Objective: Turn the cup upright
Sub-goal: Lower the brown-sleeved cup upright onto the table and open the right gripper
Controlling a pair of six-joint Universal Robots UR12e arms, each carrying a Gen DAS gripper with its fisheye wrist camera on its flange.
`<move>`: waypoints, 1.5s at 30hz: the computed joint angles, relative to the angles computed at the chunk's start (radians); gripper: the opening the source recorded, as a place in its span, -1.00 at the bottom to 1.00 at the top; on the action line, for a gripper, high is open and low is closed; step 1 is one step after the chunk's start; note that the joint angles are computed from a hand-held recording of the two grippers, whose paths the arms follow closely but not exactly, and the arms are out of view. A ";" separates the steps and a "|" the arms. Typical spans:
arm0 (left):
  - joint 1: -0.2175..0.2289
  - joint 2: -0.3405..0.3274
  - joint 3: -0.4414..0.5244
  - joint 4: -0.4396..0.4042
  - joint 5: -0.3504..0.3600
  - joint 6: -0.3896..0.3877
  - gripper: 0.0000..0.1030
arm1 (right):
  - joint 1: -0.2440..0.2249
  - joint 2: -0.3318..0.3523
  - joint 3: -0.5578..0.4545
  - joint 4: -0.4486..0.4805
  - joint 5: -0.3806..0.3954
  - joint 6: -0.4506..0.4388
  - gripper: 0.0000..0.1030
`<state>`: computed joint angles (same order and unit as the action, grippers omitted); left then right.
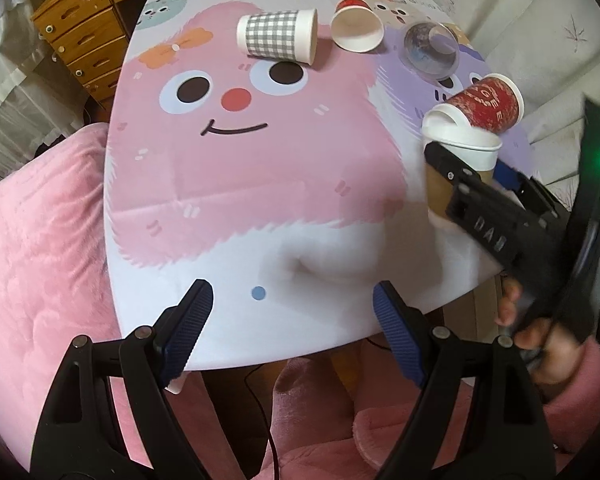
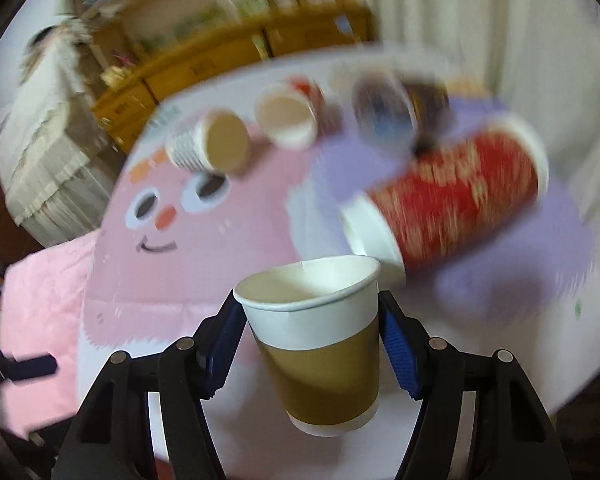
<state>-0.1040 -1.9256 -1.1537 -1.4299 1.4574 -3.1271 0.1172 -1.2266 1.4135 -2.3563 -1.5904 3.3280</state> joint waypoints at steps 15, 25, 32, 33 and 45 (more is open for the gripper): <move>0.040 0.030 -0.039 0.031 0.007 -0.063 0.56 | 0.025 -0.005 0.187 -0.543 -0.011 -0.085 0.30; 0.016 0.040 -0.058 0.034 -0.019 -0.035 0.56 | 0.018 -0.028 0.232 -0.522 0.006 -0.122 0.31; 0.003 0.049 -0.066 0.031 -0.042 -0.034 0.56 | 0.008 -0.078 0.275 -0.450 0.036 -0.136 0.58; 0.003 0.050 -0.066 0.028 -0.047 -0.042 0.56 | 0.004 -0.085 0.276 -0.424 0.043 -0.138 0.66; -0.021 0.105 -0.118 0.166 -0.009 -0.172 0.56 | -0.095 -0.163 0.107 0.303 0.286 -0.205 0.92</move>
<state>-0.1246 -1.8208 -1.2722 -1.2642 1.4484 -3.2993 0.0222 -1.3897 1.5209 -2.0532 -1.3049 3.1227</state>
